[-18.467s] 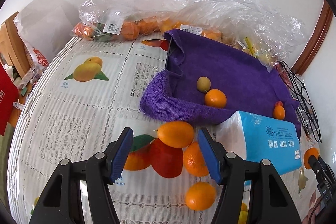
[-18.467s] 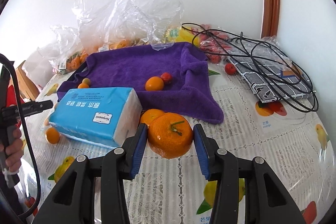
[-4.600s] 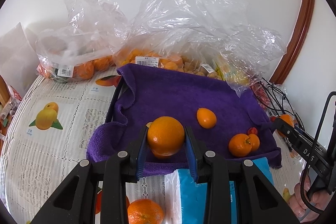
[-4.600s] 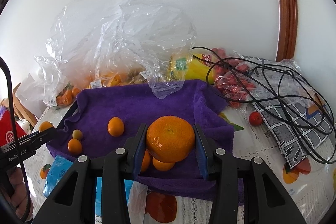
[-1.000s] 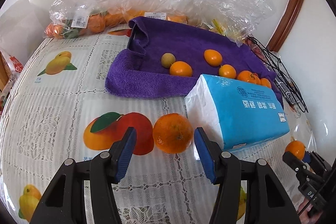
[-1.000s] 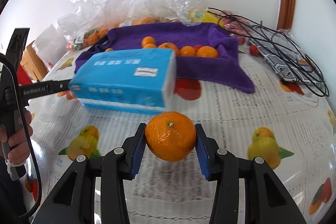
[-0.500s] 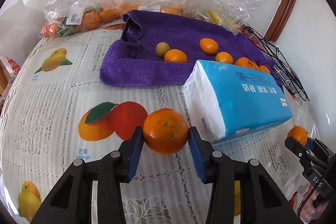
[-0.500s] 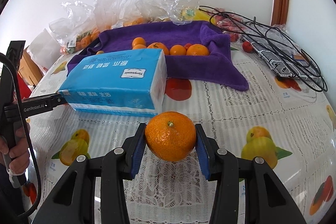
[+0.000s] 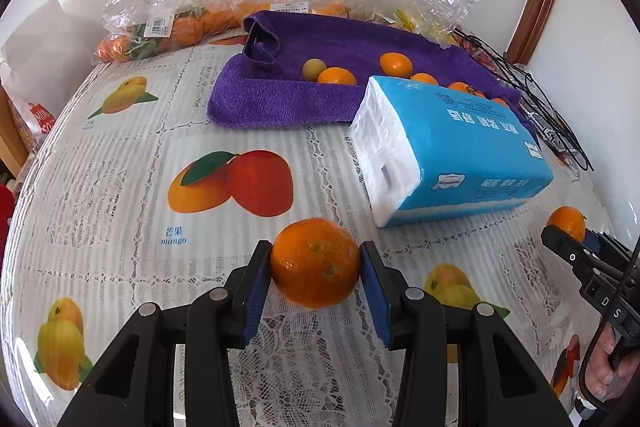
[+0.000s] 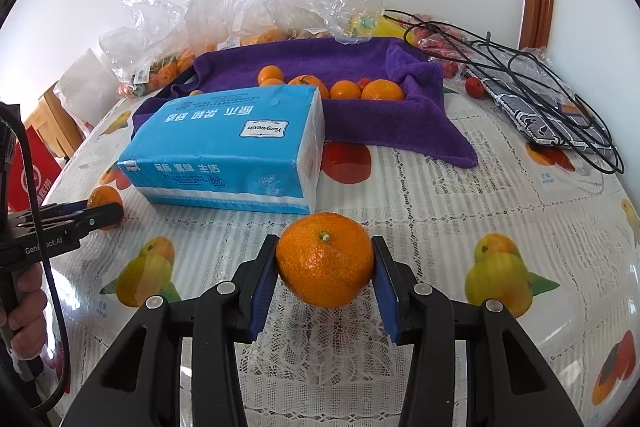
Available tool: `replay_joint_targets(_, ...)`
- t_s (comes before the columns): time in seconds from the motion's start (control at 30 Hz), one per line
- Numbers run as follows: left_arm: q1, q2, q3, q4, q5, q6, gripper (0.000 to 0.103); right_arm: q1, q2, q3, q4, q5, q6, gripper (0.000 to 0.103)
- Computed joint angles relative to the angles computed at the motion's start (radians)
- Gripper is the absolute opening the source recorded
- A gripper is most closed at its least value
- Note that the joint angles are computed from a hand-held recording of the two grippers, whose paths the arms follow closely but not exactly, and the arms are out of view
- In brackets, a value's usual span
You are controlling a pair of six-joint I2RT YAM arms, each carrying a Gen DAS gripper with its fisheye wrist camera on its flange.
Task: Organize fruits
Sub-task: 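Carry both held oranges past the blue tissue box toward the purple towel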
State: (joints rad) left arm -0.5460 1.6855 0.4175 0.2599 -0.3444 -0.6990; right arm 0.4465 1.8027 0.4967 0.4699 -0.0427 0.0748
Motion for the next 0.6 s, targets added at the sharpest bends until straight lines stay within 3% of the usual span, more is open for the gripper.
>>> replay_joint_targets(0.6,-0.039,0.070,0.024,0.046,-0.096,-0.003,0.041,-0.013,0.082,0.053,-0.009,-0.044,-0.012,0.045)
